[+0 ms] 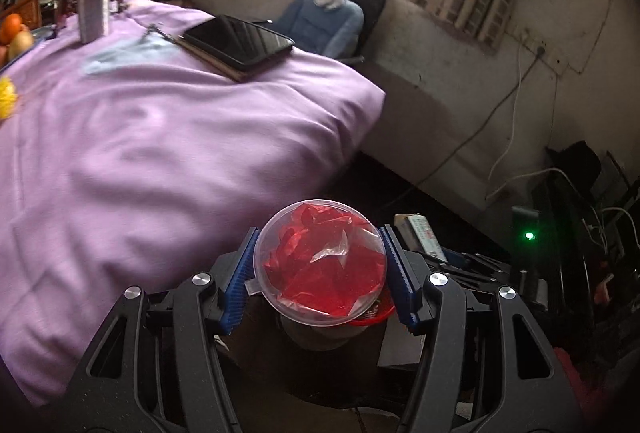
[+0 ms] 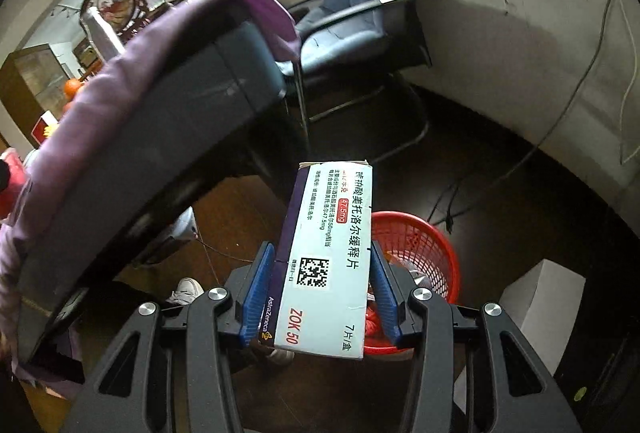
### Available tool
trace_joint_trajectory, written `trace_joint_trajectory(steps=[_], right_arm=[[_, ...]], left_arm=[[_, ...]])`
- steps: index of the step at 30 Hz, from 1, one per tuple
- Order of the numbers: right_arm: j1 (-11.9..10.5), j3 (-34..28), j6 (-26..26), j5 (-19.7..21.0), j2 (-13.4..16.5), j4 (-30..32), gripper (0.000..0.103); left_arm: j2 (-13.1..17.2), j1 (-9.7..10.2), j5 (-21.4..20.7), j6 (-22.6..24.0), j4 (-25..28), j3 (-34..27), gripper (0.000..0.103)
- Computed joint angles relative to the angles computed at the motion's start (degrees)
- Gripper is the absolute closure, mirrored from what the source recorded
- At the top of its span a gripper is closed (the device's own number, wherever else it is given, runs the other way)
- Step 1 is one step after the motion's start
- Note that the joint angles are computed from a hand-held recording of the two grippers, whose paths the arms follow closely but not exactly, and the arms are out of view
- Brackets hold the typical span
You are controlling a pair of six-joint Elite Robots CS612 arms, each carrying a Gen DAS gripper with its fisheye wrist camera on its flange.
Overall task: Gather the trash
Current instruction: 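Carry the clear cup and white medicine box toward the red wastebasket, then open both tools over the red wastebasket to drop the cup and box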
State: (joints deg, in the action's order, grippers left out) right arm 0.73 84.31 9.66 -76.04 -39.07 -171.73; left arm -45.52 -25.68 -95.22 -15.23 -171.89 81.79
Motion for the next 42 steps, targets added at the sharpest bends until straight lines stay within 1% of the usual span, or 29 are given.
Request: trace_joint_trajectory(steps=[5, 7, 8, 9, 10, 11, 12, 13, 14, 16, 20, 23, 27, 29, 34, 36, 37, 38, 40, 42], right_arm=[[-0.15, -2.92, 0.38, 1.21, 2.51, 3.76, 0.055], [0.19, -5.48, -0.32, 0.81, 4.57, 7.07, 0.053], [0.38, -6.36, -0.58, 0.12, 5.21, 8.69, 0.047], [0.54, -7.49, -0.19, -0.81, 6.06, 10.6, 0.045], [0.47, -7.87, 0.85, -0.77, 6.42, 11.26, 0.044], [0.22, -7.76, 2.35, 0.29, 6.54, 11.06, 0.043], [-0.15, -7.35, 3.42, 1.81, 6.46, 10.34, 0.043], [-0.42, -6.86, 3.78, 2.44, 6.25, 9.65, 0.043], [-0.62, -6.39, 3.66, 2.08, 6.03, 9.07, 0.043], [-0.87, -5.11, 3.99, 0.01, 5.18, 7.13, 0.041], [-1.75, -3.03, 5.92, 0.07, 4.03, 4.11, 0.039], [-2.24, -1.62, 6.48, -0.98, 3.24, 2.14, 0.039], [-2.9, -0.23, 6.95, -2.39, 2.45, 0.26, 0.038], [-3.29, 0.0, 7.5, -2.38, 2.42, -0.21, 0.038], [-4.04, 0.74, 8.74, -2.58, 2.26, -0.69, 0.038], [-4.23, 1.09, 9.14, -2.48, 2.17, -0.83, 0.038], [-4.3, 1.3, 9.29, -2.46, 2.1, -0.98, 0.038], [-4.33, 1.43, 9.38, -2.53, 1.97, -0.96, 0.038], [-4.43, 1.71, 9.49, -2.58, 1.81, -1.13, 0.038], [-4.52, 1.83, 9.65, -2.53, 1.7, -1.26, 0.038]], left_arm=[[1.82, -0.57, -0.69, 1.17, 3.16, -2.55, 0.045], [2.24, -0.71, -0.79, 1.54, 4.33, -3.08, 0.045], [2.58, -0.8, -0.83, 1.71, 5.26, -3.53, 0.045], [2.81, -0.86, -0.89, 1.86, 6.05, -3.85, 0.045], [2.98, -0.93, -0.88, 1.95, 6.63, -4.12, 0.045], [3.2, -0.97, -0.94, 2.09, 7.3, -4.42, 0.045], [3.27, -1.03, -1.0, 2.16, 7.56, -4.45, 0.045], [3.39, -1.04, -1.18, 2.21, 7.83, -4.59, 0.045], [3.62, -1.05, -1.51, 2.28, 8.2, -4.92, 0.045], [3.94, -1.14, -1.93, 2.63, 8.67, -5.36, 0.045], [4.93, -1.49, -2.85, 3.96, 10.46, -6.97, 0.045], [5.92, -1.92, -3.51, 5.32, 12.48, -8.6, 0.045], [7.86, -2.34, -5.25, 6.59, 15.39, -11.81, 0.045], [9.01, -2.54, -6.55, 7.32, 17.09, -13.88, 0.045], [11.29, -3.62, -5.28, 10.9, 21.9, -18.48, 0.043], [11.91, -3.98, -3.71, 11.39, 23.34, -19.87, 0.033], [11.96, -4.16, -2.69, 11.29, 23.3, -20.03, 0.023], [11.91, -4.4, -1.53, 11.1, 22.6, -19.9, 0.018], [11.57, -4.53, -0.92, 11.44, 21.5, -19.26, 0.014], [10.98, -4.49, -0.55, 11.67, 20.54, -18.26, 0.013]])
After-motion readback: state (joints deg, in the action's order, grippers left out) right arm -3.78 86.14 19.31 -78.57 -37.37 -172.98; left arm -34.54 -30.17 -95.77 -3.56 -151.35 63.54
